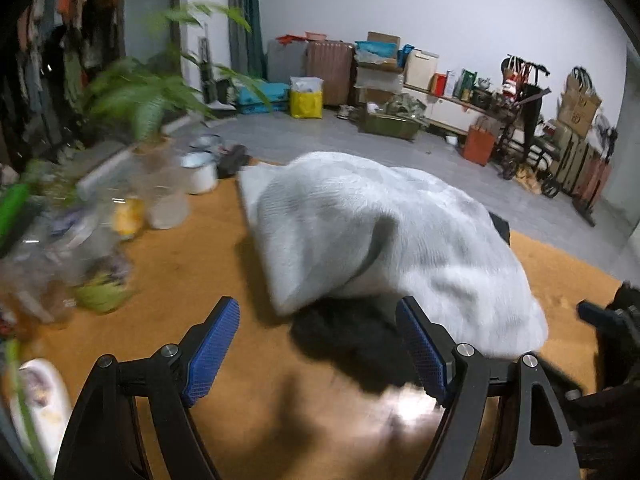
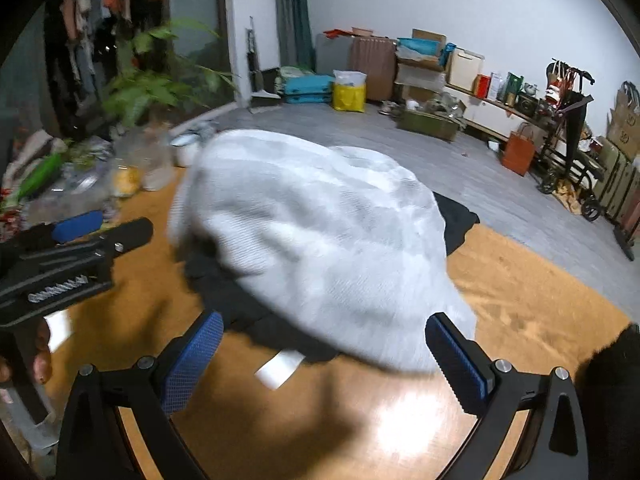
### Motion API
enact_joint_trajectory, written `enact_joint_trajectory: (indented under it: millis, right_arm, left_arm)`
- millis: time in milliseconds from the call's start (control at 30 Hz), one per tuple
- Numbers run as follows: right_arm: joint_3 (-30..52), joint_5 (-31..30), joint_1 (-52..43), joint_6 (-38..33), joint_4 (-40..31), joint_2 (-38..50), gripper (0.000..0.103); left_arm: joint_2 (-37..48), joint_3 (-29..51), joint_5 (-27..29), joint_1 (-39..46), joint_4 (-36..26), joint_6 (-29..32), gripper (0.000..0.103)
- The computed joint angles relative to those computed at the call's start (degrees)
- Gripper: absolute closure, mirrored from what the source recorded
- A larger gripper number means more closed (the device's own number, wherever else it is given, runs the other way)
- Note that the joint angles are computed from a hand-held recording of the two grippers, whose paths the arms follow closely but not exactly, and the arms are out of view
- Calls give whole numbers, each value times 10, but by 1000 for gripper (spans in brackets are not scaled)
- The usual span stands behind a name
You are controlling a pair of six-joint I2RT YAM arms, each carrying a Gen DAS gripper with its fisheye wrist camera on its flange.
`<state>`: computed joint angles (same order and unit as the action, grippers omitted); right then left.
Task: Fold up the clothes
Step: 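Grasp the grey knit cloth with both grippers and lift it off the pile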
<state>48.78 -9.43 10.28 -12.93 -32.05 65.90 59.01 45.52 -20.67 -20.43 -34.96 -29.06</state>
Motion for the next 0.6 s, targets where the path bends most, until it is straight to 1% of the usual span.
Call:
enact_joint_trajectory:
  millis: [67, 133, 167, 200, 233, 267, 300, 333, 367, 400, 433, 467, 500, 533, 567, 600]
  right_arm:
    - [14, 11, 6, 14, 45, 74, 0]
    - [31, 17, 11, 30, 79, 146, 2]
    - [39, 17, 13, 39, 92, 182, 5]
    - [49, 17, 14, 49, 103, 216, 8]
    - [48, 12, 13, 60, 115, 230, 7]
    - [34, 16, 15, 75, 138, 231, 8]
    - [29, 22, 19, 76, 141, 226, 14]
    - [22, 26, 21, 77, 140, 212, 24]
    - [15, 29, 23, 78, 137, 198, 30]
    - [10, 27, 20, 75, 130, 182, 43]
    - [7, 24, 17, 72, 122, 167, 57]
    - [8, 9, 6, 67, 102, 149, 63]
    - [15, -10, -6, 65, 83, 139, 73]
    - [28, -42, -26, 59, 53, 134, 80]
    - [42, -86, -51, 57, 22, 130, 84]
    - [57, -129, -76, 54, -7, 132, 91]
  left_arm:
    - [54, -5, 46, 49, 67, 15, 23]
    - [109, -6, 77, 82, 112, 13, 23]
    - [136, -4, 94, 93, 123, 9, 23]
    - [154, -5, 112, 101, 132, 7, 27]
    - [159, -20, 136, 107, 155, 7, 33]
    - [150, -34, 145, 105, 170, 7, 49]
    - [136, -46, 147, 100, 180, 5, 67]
    - [122, -58, 148, 95, 190, 3, 74]
    - [106, -62, 142, 88, 185, -2, 84]
    - [89, -63, 133, 80, 173, -7, 88]
    - [70, -62, 135, 78, 159, -15, 89]
    - [51, -59, 143, 79, 143, -21, 91]
    - [27, -54, 150, 79, 122, -31, 92]
    - [2, -48, 155, 77, 98, -41, 94]
    - [-21, -41, 161, 75, 75, -52, 98]
    - [-47, -29, 153, 62, 44, -59, 98]
